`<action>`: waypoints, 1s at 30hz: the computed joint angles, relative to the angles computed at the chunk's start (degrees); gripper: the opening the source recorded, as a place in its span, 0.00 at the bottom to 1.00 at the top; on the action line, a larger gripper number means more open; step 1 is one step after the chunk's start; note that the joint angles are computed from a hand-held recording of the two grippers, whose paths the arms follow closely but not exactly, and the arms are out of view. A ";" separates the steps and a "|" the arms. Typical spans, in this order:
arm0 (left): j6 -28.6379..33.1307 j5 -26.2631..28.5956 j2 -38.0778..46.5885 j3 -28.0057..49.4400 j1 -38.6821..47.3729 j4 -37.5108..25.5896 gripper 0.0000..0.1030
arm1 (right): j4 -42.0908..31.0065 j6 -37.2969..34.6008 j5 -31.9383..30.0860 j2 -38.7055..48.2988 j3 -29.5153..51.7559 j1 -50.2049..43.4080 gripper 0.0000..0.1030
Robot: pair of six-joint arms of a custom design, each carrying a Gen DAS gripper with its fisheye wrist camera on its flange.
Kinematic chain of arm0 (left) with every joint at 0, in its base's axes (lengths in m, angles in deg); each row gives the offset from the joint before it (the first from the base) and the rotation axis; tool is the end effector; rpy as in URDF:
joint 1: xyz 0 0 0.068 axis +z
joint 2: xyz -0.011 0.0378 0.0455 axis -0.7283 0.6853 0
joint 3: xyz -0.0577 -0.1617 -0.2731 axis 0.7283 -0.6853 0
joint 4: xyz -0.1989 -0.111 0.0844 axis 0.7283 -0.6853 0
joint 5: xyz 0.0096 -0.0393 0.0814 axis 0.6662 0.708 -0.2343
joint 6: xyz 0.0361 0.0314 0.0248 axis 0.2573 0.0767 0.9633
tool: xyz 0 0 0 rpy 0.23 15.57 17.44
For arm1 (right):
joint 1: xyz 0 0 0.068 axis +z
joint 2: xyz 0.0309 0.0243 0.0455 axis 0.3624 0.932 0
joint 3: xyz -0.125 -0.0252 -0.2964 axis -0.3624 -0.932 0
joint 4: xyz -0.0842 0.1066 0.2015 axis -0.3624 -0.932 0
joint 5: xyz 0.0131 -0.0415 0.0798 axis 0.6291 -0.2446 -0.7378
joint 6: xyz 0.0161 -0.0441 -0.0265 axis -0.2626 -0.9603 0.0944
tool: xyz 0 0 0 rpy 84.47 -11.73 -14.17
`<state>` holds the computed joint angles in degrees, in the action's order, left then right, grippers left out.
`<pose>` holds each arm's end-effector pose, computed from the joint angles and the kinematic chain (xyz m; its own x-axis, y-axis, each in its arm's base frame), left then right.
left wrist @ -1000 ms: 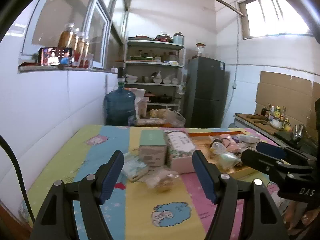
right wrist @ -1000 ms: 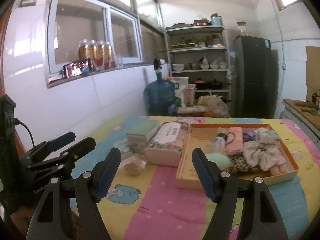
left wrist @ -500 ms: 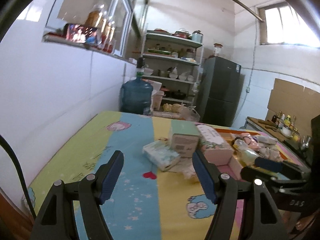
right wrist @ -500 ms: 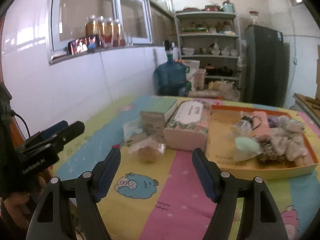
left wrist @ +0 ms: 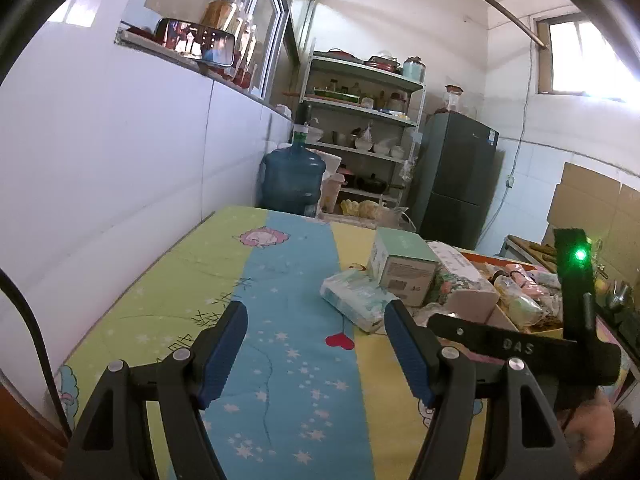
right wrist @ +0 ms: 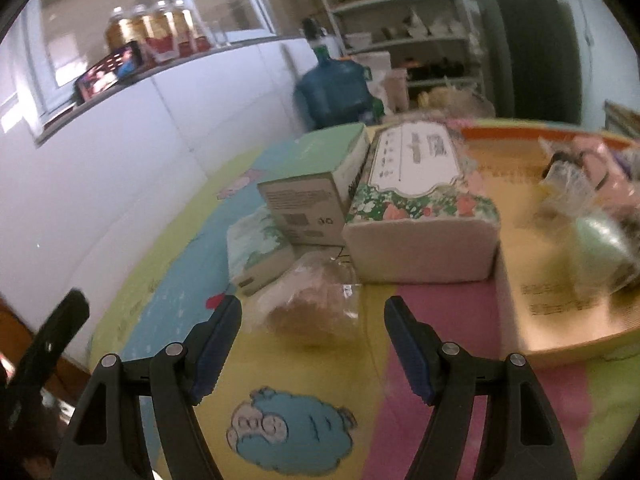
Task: Organize soft objects
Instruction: 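Grasp a white tissue pack with the left gripper while the right grasps the clear bread bag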
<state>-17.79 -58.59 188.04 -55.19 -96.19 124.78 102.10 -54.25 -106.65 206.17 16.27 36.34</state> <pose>0.2213 -0.2161 0.0655 -0.3770 -0.2604 -0.8889 -0.2412 0.9542 -0.1773 0.3848 0.1191 0.0379 -0.7324 -0.1096 -0.6720 -0.4536 0.8146 0.3615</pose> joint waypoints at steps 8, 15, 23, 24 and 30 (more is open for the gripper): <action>2.04 3.58 0.77 -0.59 2.61 2.82 0.69 | -5.22 2.47 0.56 2.59 5.81 1.52 0.73; 5.26 9.65 0.10 3.71 6.38 -0.99 0.69 | -2.51 -0.91 -0.11 1.42 2.62 1.88 0.54; 4.23 18.53 3.25 19.45 11.17 -17.04 0.69 | 13.15 -1.26 -3.42 -3.01 -10.91 -2.32 0.54; 3.60 19.39 4.19 21.89 11.49 -19.53 0.69 | 15.29 -1.79 -3.23 -3.76 -12.64 -3.04 0.54; -3.74 20.59 8.99 36.21 12.93 -38.10 0.69 | 19.87 -3.27 -6.30 -4.66 -16.02 -6.87 0.54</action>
